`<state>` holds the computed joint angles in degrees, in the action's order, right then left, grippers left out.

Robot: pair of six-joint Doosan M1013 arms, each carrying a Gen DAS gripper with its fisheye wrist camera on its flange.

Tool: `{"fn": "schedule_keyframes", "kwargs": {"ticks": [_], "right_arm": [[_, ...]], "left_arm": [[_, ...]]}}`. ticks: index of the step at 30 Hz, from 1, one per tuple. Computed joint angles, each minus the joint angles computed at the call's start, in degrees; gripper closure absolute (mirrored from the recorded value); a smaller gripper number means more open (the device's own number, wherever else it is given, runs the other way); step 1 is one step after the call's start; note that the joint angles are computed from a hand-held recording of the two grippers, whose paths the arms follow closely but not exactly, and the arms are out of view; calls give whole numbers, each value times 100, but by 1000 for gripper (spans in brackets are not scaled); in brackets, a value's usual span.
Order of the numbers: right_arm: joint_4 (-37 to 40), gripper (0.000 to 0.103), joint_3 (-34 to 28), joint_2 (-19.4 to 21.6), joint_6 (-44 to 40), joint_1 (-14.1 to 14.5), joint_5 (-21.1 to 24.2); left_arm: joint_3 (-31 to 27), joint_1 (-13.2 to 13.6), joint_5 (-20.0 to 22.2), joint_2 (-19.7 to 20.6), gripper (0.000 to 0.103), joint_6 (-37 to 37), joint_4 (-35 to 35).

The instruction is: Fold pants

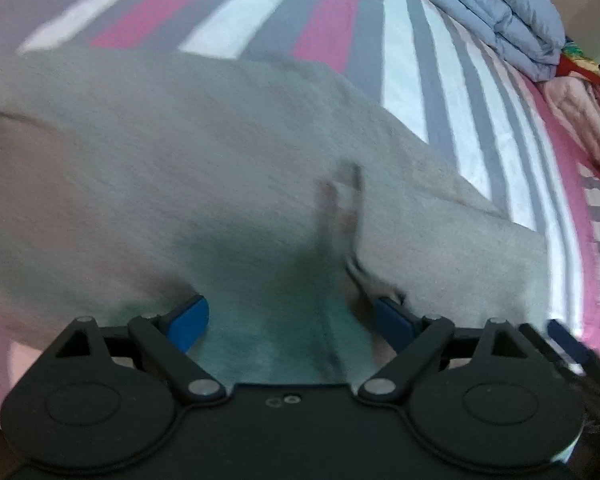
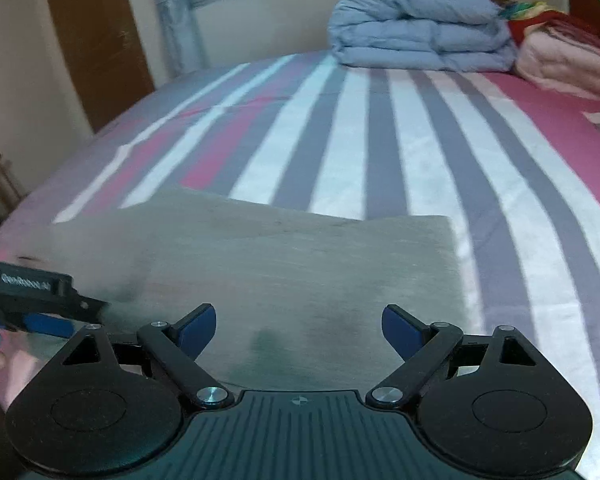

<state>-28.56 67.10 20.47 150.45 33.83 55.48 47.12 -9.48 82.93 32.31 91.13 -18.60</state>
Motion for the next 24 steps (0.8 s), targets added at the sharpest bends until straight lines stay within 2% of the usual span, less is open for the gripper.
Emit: {"fn": "schedule_keyframes", "kwargs": {"ticks": [2,3,5,9,15,18,21,24], "right_arm": [[-26,14,68,-42,62,-5,-3],[-30,14,131,-92,122,-7,-10],[4,14,269,-187,225,-7,-146],[104,14,423,-257,245,-16,-335],[128,14,471,-277,320,9,-429],[167,14,508,-320,404,-2,-444],[127,14,560,-360,503,2,-511],[240,14,544,-338,468,-14,-513]], "left_arm": [[17,-67,-46,-63,24,-11,412],[115,-133,-242,-152,22,-30,875],[275,-163,-503,-258,20,-24,1216],[21,-42,-47,-66,20,-259,645],[-141,-158,135,77,20,-262,804],[-91,-92,97,31,19,-372,774],[-203,0,327,93,19,-510,483],[-201,73,244,65,20,-780,43]]}}
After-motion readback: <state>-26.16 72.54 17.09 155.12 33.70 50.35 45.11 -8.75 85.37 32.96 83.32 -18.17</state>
